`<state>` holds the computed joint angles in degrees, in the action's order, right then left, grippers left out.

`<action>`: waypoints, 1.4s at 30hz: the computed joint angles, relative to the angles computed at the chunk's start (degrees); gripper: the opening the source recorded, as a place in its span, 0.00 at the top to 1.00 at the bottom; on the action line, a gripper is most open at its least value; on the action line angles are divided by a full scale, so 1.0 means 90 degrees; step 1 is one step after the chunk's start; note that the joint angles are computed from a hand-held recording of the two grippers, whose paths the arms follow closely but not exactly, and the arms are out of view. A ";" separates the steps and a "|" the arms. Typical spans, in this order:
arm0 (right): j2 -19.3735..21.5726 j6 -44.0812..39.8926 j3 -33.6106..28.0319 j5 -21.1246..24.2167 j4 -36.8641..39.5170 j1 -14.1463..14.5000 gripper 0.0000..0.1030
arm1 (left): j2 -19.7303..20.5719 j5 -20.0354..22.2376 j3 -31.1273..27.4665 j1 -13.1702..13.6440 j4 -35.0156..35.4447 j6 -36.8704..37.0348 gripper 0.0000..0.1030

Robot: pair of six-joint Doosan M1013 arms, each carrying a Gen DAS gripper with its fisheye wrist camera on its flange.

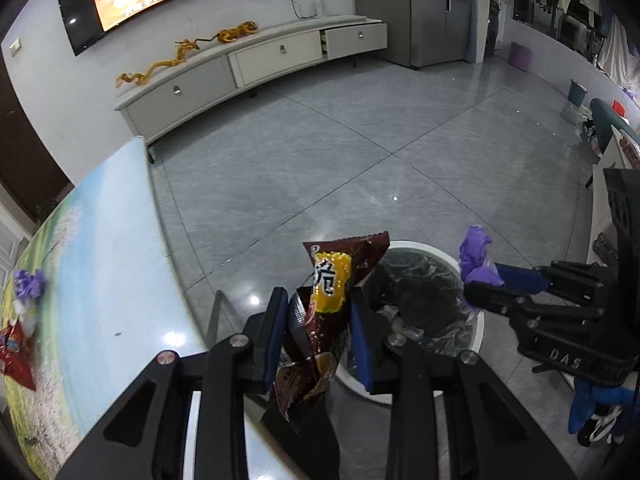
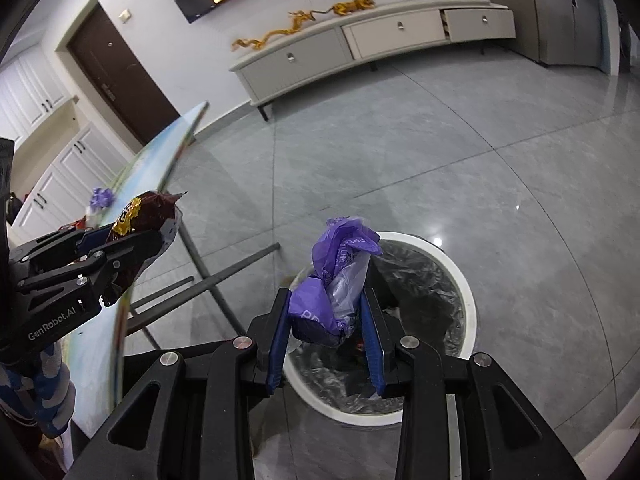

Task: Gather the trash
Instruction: 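Open the left tool over the bin while the right tool releases the purple bag, then move both tools back toward the wrappers on the table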

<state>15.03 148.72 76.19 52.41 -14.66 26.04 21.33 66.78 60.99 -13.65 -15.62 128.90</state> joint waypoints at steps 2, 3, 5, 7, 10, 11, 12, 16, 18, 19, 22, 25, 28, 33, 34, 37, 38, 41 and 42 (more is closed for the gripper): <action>0.0017 -0.0009 0.0000 0.0027 0.0022 -0.0026 0.67 | 0.0054 0.0072 -0.0047 -0.0029 -0.0013 -0.0015 0.71; 0.0028 -0.0010 0.0002 0.0041 0.0041 -0.0041 0.67 | 0.0090 0.0114 -0.0074 -0.0042 -0.0026 -0.0025 0.71; 0.0054 -0.0021 -0.0007 0.0083 0.0072 -0.0064 0.67 | 0.0153 0.0199 -0.0131 -0.0056 -0.0081 -0.0041 0.71; 0.0084 -0.0025 -0.0048 0.0149 0.0088 -0.0073 0.66 | 0.0230 0.0285 -0.0207 -0.0078 -0.0142 -0.0085 0.70; 0.0123 -0.0044 -0.0066 0.0254 0.0109 -0.0104 0.65 | 0.0330 0.0419 -0.0316 -0.0094 -0.0255 -0.0137 0.69; 0.0143 -0.0033 -0.0078 0.0303 0.0103 -0.0113 0.65 | 0.0380 0.0516 -0.0379 -0.0093 -0.0328 -0.0167 0.69; 0.0149 -0.0030 -0.0077 0.0328 0.0102 -0.0122 0.65 | 0.0413 0.0578 -0.0425 -0.0097 -0.0372 -0.0190 0.67; 0.0197 0.0048 -0.0108 0.0514 0.0059 -0.0143 0.58 | 0.0534 0.0856 -0.0596 -0.0075 -0.0664 -0.0234 0.56; 0.0202 0.0117 -0.0112 0.0576 0.0028 -0.0144 0.55 | 0.0581 0.0997 -0.0679 -0.0046 -0.0861 -0.0246 0.50; 0.0198 0.0142 -0.0106 0.0594 0.0013 -0.0143 0.53 | 0.0587 0.1030 -0.0699 -0.0031 -0.0945 -0.0246 0.49; 0.0185 0.0237 -0.0109 0.0675 -0.0050 -0.0119 0.51 | 0.0624 0.1122 -0.0797 -0.0003 -0.1067 -0.0294 0.48; 0.0144 0.0351 -0.0090 0.0693 -0.0132 -0.0087 0.51 | 0.0568 0.1074 -0.0770 0.0025 -0.1118 -0.0320 0.48; 0.0088 0.0449 -0.0065 0.0691 -0.0234 -0.0058 0.51 | 0.0488 0.0917 -0.0698 0.0071 -0.1150 -0.0331 0.48; -0.0012 0.0649 -0.0052 0.0662 -0.0459 0.0019 0.51 | 0.0251 0.0469 -0.0458 0.0158 -0.1212 -0.0304 0.48; -0.0037 0.0699 -0.0052 0.0657 -0.0517 0.0044 0.51 | 0.0209 0.0399 -0.0425 0.0180 -0.1230 -0.0299 0.48; -0.0112 0.0798 -0.0034 0.0634 -0.0652 0.0099 0.51 | 0.0089 0.0210 -0.0353 0.0273 -0.1293 -0.0269 0.48; -0.0133 0.0834 -0.0035 0.0634 -0.0699 0.0122 0.51 | 0.0049 0.0166 -0.0335 0.0311 -0.1311 -0.0268 0.48; -0.0204 0.0949 -0.0012 0.0603 -0.0848 0.0189 0.51 | -0.0041 0.0074 -0.0309 0.0409 -0.1274 -0.0307 0.48; -0.0214 0.0992 -0.0030 0.0616 -0.0903 0.0220 0.51 | -0.0062 0.0035 -0.0308 0.0434 -0.1251 -0.0335 0.48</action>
<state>13.10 157.65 75.93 57.96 -22.79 28.02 20.76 67.10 58.22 -9.75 -26.88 125.89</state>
